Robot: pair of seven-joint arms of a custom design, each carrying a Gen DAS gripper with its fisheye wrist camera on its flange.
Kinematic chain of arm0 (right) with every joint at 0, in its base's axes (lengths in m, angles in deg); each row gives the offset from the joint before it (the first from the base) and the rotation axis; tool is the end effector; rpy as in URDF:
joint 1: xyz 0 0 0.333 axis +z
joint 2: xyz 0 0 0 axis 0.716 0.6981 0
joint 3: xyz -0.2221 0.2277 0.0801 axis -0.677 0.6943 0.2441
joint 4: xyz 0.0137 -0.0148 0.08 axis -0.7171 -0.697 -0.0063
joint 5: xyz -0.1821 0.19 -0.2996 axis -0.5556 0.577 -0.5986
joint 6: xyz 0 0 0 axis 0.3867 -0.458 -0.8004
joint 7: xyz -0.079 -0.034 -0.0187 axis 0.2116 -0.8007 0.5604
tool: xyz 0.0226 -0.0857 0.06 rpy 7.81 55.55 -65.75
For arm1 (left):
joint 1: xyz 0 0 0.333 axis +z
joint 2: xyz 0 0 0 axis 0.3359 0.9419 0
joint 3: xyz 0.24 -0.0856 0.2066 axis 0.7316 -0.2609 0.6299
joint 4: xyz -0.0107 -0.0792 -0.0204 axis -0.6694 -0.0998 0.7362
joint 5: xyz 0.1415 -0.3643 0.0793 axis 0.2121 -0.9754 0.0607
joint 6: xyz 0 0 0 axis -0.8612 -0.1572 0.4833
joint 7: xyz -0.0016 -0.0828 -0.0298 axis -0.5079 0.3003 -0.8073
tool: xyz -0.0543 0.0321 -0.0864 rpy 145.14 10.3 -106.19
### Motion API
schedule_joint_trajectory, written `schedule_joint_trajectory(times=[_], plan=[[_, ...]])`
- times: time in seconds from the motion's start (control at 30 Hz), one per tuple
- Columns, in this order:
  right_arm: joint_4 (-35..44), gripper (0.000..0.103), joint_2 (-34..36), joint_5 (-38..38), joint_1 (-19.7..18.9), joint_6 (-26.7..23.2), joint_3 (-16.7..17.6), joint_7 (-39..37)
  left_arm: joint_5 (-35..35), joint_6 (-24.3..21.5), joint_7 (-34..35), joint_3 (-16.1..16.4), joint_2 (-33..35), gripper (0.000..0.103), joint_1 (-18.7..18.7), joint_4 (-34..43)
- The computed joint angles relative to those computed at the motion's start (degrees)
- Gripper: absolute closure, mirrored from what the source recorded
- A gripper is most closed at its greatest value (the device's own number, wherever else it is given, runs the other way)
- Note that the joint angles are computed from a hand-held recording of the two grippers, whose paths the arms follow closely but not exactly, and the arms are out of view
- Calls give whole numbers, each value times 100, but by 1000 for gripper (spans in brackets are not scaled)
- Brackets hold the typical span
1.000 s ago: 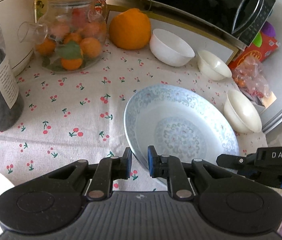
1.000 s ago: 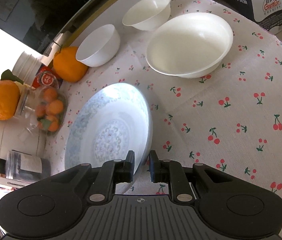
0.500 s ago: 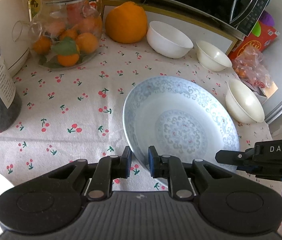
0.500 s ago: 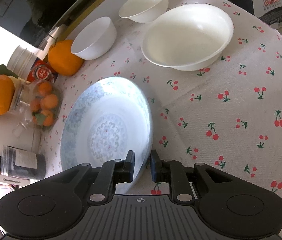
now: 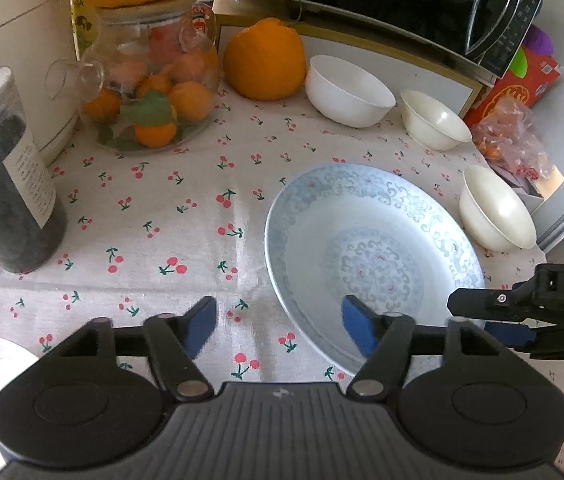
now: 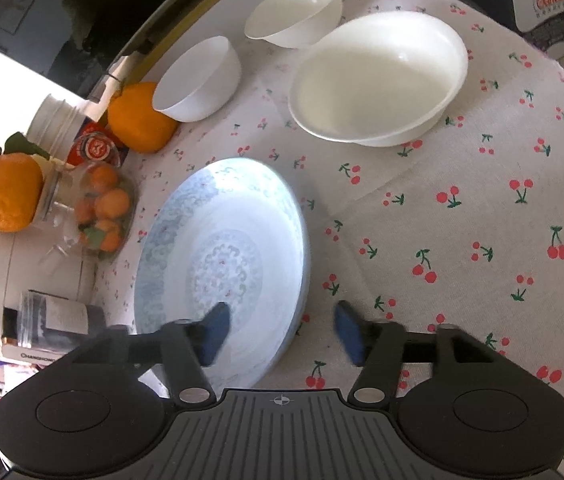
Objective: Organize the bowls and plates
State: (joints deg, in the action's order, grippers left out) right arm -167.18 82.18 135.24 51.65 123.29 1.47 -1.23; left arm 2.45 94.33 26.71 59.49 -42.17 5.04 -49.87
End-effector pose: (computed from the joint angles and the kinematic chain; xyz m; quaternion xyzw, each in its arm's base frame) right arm 0.6098 0.0630 0.4440 -0.5525 0.7575 0.0563 0.3432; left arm 0.5672 -0.2926 0.4718 -0.6884 0.6505 -0.2844 0.1485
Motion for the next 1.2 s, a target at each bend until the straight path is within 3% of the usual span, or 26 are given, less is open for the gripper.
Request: schedule_joint_trajectory(times=[0.13,0.47,1.03,1.2], plan=[[-47,29,-63,-176,27,58,-4,-65,-8,46,31,-5,-116,21,16,-99],[-378,17,-450,-166,90,317,-26,-760,117,134,-9,-29,-616,10,58,-552],[-1283,10,-1425,101,487,952,-180,-2103,355,461,-9,-196,-1608,1,148,-1528],[-1446,10,-1558,-24,548,1055,-223,-2164,-203,318,487,-141,-1802,1,-33,-1715]])
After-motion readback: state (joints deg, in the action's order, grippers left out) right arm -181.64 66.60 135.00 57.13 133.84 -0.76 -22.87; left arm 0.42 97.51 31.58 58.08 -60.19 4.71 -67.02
